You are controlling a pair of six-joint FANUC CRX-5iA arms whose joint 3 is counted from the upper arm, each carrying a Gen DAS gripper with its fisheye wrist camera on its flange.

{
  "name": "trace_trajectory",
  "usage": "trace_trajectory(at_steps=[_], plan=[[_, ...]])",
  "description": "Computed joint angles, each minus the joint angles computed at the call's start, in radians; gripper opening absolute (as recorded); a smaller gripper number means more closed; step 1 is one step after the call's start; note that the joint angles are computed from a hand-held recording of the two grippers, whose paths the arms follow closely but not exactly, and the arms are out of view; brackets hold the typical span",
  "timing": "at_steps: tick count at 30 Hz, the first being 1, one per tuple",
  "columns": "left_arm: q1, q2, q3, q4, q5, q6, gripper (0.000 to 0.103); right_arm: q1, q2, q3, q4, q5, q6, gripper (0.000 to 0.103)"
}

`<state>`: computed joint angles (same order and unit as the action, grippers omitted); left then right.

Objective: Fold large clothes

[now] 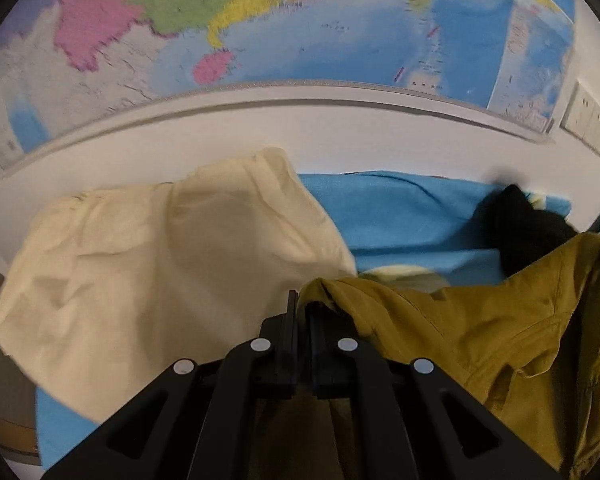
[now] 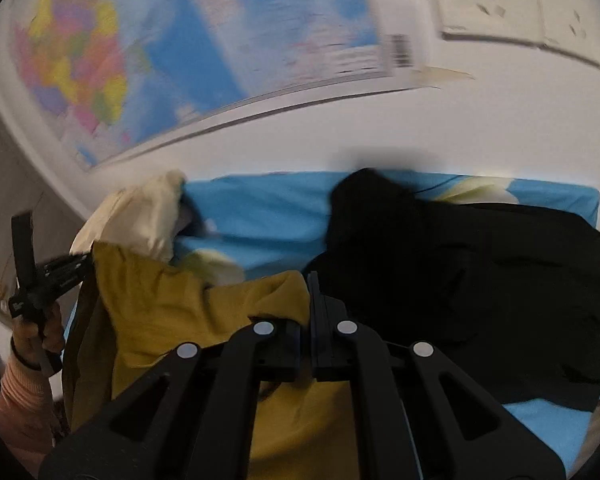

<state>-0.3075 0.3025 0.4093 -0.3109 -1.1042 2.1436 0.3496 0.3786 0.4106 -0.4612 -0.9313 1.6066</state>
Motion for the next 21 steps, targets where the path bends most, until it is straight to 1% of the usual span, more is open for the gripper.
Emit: trace_trajectory(at_steps=[2,3,4,5,6,7,8,10,11,12,13,14,15,16,17,18,19,20,21], plan=[[0.035,0.002,-0.003,0.057,0.022,-0.025,0.004,-0.034,0.025,0.028,-0.038,-0.009,-0.023,0.003],[0.050,0.006,-0.007,0.085,0.034,-0.054,0.004,-0.038,0.030,0.027,-0.031,-0.005,-0.046,0.004],[0.069,0.019,-0.002,0.124,0.038,-0.088,0.008,-0.034,0.037,0.024,-0.010,0.000,-0.079,0.007],[0.080,0.024,-0.005,0.148,0.033,-0.091,0.011,-0.023,0.050,0.024,0.025,0.001,-0.115,0.010],[0.100,0.047,0.005,0.185,0.019,-0.111,0.012,-0.013,0.061,0.020,0.066,0.010,-0.143,0.013],[0.106,0.060,0.012,0.191,0.003,-0.122,0.018,0.002,0.072,0.021,0.114,0.021,-0.179,0.025],[0.111,0.065,0.011,0.189,-0.002,-0.130,0.027,0.023,0.075,0.007,0.181,0.026,-0.220,0.037],[0.110,0.039,-0.017,0.178,0.023,-0.151,0.034,0.043,0.048,-0.040,0.245,0.076,-0.224,0.043],[0.103,0.008,-0.046,0.161,0.047,-0.159,0.039,0.053,0.017,-0.075,0.264,0.103,-0.214,0.046],[0.084,-0.019,-0.058,0.138,0.053,-0.154,0.044,0.067,-0.040,-0.133,0.277,0.146,-0.187,0.049],[0.068,-0.054,-0.082,0.100,0.071,-0.151,0.053,0.068,-0.083,-0.171,0.274,0.170,-0.154,0.053],[0.050,-0.098,-0.116,0.065,0.103,-0.153,0.056,0.070,-0.129,-0.197,0.229,0.178,-0.094,0.053],[0.036,-0.147,-0.163,0.060,0.147,-0.178,0.058,0.053,-0.158,-0.199,0.145,0.154,-0.003,0.054],[0.036,-0.182,-0.203,0.080,0.187,-0.212,0.060,0.041,-0.190,-0.201,0.043,0.112,0.111,0.059],[0.042,-0.216,-0.246,0.128,0.234,-0.271,0.062,0.038,-0.208,-0.204,-0.026,0.071,0.188,0.065],[0.049,-0.255,-0.309,0.213,0.291,-0.372,0.066,0.040,-0.209,-0.201,-0.051,0.042,0.214,0.067],[0.048,-0.264,-0.331,0.270,0.310,-0.439,0.071,0.042,-0.195,-0.189,-0.081,-0.019,0.224,0.068],[0.047,-0.269,-0.357,0.335,0.321,-0.514,0.075,0.038,-0.169,-0.170,-0.105,-0.071,0.219,0.068],[0.043,-0.254,-0.360,0.385,0.301,-0.567,0.075,0.039,-0.146,-0.158,-0.110,-0.097,0.201,0.068]])
